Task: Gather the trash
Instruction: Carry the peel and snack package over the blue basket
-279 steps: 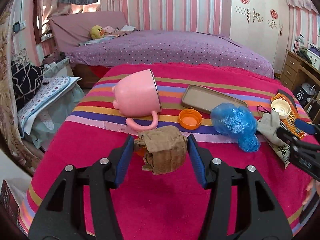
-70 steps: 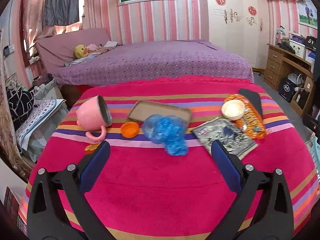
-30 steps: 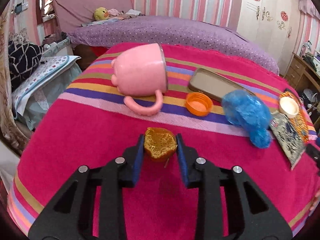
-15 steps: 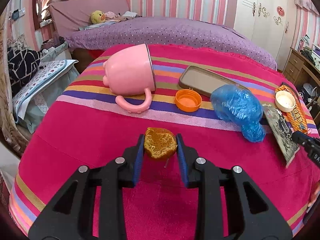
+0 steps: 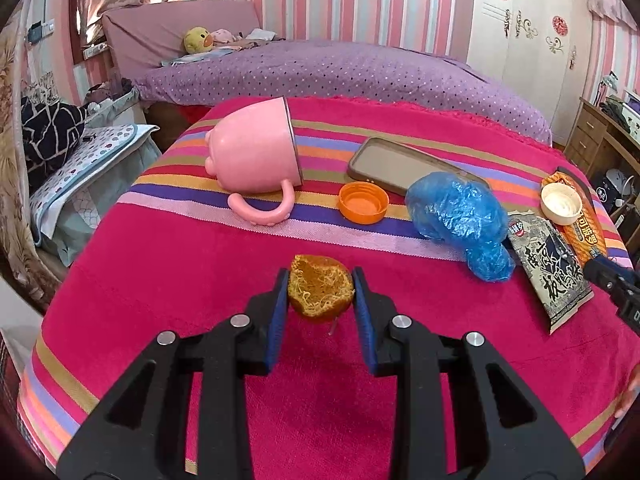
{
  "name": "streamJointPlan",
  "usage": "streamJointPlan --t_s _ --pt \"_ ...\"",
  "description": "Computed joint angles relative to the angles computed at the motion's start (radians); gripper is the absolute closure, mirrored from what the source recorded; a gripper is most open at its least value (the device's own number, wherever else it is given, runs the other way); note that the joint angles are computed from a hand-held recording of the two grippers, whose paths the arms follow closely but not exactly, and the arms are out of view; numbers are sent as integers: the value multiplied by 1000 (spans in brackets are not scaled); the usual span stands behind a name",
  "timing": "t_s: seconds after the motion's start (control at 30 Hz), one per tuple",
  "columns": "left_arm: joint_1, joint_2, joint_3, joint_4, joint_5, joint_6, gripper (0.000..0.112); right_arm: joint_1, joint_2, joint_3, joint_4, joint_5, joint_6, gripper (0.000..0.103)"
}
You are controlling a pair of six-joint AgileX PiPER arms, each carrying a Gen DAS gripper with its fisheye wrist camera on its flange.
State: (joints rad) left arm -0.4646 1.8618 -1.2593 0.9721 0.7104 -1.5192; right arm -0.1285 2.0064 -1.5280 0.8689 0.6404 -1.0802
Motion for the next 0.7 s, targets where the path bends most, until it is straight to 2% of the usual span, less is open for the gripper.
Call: streamJointPlan --t_s 0.07,0.1,0.2,0.23,0.27,0.3,0.37,0.53,0.7 --pt "5 5 -8 -12 0 13 82 19 17 -21 -42 -9 49 43" --pt "8 8 -12 -16 3 22 82 38 40 -48 -117 -20 126 43" --pt "7 10 -15 -5 18 25 82 57 91 -124 -225 22 227 45" --pt "7 10 -16 -7 18 27 82 63 93 -129 -236 19 224 56" --pt "8 10 -17 -11 17 29 82 67 89 -122 -231 13 207 72" --pt "8 9 -19 -14 17 30 82 68 80 -107 -218 2 185 78" --pt "7 5 -21 -18 19 31 82 62 69 -88 -186 -8 153 85" --pt "-17 -3 -21 3 45 23 82 12 11 -1 -3 -43 -15 87" --pt "-44 -23 -13 5 54 -10 82 -69 -13 29 85 25 -92 87"
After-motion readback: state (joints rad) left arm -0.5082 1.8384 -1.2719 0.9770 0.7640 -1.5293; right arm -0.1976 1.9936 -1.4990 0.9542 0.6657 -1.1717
